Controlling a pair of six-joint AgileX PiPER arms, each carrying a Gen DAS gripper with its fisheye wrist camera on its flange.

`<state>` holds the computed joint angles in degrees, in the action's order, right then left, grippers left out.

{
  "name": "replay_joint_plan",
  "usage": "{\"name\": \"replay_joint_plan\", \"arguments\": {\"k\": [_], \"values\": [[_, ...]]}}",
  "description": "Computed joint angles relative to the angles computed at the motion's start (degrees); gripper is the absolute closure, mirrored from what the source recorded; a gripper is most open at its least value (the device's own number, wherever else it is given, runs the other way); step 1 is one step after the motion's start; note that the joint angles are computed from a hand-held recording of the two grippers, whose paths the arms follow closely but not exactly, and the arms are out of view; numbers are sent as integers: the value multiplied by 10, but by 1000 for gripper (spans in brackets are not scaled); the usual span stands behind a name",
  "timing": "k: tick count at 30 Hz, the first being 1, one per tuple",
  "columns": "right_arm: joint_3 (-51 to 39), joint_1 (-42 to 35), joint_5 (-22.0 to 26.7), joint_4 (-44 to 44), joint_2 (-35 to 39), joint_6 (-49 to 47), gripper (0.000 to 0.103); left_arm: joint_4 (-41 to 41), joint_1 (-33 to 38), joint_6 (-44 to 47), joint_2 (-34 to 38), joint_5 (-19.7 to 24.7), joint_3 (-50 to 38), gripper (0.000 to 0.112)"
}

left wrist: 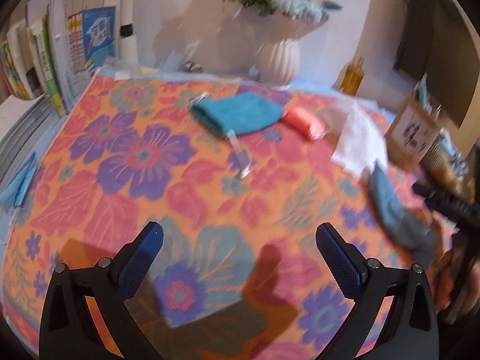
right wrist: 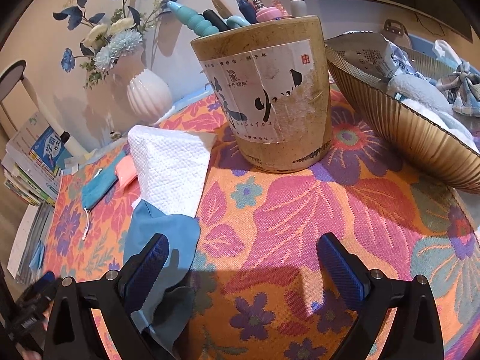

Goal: Organize soft objects
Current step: 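Move both open tools back over the flowered tablecloth, then grasp the white waffle cloth with the left tool while the right tool grasps the light blue cloth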

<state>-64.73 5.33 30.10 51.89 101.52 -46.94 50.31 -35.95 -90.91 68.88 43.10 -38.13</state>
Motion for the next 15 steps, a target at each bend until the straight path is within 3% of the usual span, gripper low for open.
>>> {"name": "replay_joint_plan", "arguments": {"k": [6, 8, 11, 15], "values": [[2, -14, 29, 50, 3, -59, 1, 35, 35, -1, 77, -56, -45, 10], [6, -19, 36, 64, 2, -75, 1, -13, 44, 59, 108, -51, -73, 10], [22, -26, 51, 95, -10, -105, 1, -29, 46, 81, 105, -56, -79, 10], [47, -20, 105, 122, -29, -135, 1, -149, 104, 213, 91, -140, -104, 10]]}}
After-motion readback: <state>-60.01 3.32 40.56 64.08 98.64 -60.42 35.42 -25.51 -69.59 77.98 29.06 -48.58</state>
